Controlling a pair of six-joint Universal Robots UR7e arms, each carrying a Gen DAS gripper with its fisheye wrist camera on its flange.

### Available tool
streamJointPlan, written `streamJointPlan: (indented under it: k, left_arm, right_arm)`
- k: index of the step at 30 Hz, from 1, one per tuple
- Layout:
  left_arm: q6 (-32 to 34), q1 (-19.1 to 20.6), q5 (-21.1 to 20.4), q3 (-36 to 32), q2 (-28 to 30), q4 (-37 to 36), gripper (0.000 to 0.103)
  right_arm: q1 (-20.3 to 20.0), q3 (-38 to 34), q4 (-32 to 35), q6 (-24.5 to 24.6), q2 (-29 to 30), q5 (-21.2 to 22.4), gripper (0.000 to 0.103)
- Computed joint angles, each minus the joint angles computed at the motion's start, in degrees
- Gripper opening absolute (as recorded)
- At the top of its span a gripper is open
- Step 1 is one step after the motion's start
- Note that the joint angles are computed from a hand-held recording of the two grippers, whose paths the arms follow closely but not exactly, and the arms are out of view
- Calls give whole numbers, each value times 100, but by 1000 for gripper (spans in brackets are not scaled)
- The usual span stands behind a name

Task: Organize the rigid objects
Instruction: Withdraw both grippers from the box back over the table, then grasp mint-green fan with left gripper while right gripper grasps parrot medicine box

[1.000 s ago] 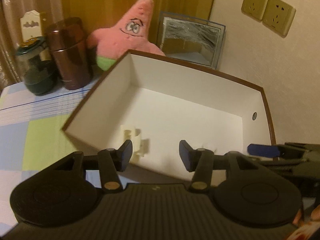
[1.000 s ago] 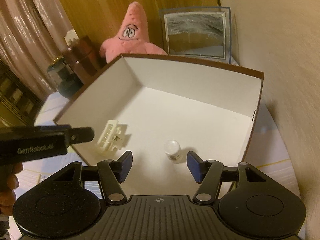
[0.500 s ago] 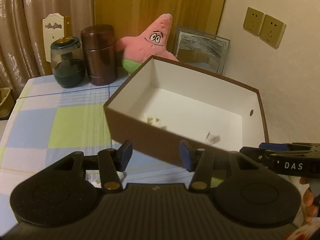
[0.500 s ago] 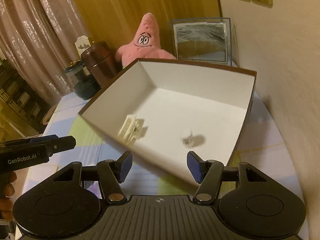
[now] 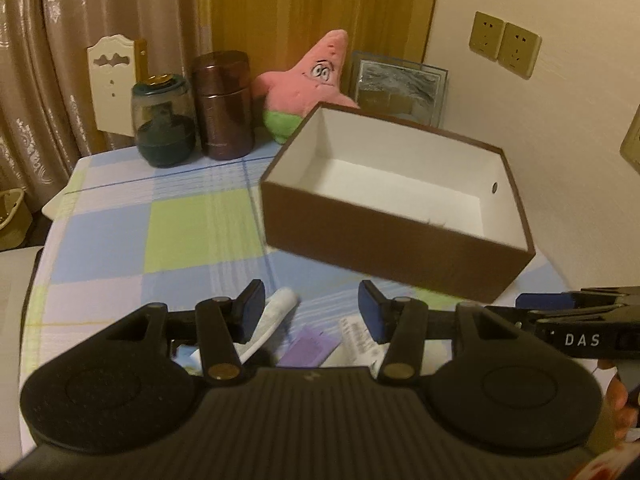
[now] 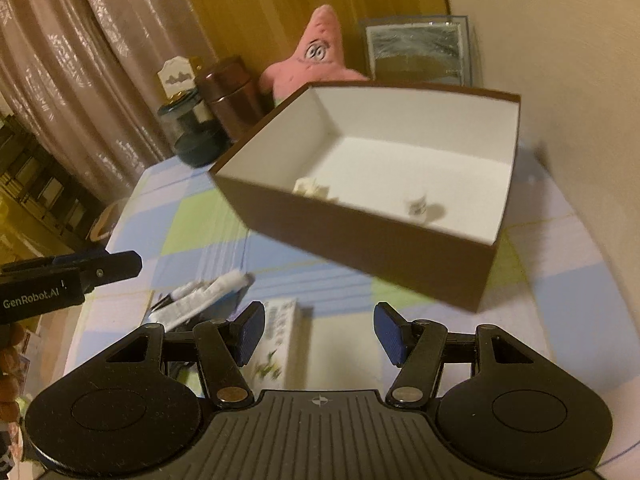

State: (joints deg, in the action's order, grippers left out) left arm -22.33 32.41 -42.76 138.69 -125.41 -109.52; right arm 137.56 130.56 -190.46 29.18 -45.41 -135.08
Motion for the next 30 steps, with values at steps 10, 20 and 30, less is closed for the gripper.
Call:
streamJointPlan:
  k: [10,20,30]
  left_arm:
    - [-564,56,193,-193,-1004,1733,49]
    - [-1235,182,495,-348,-1698,3202,49]
    - [-1245,584,557,-351,-1906,3450,49]
  right_arm:
    - [168,-167,123,169,498,244,61]
    - [2,-362,148,-154,950,521,61]
    - [-213,-436,161,-299,1191,617,61]
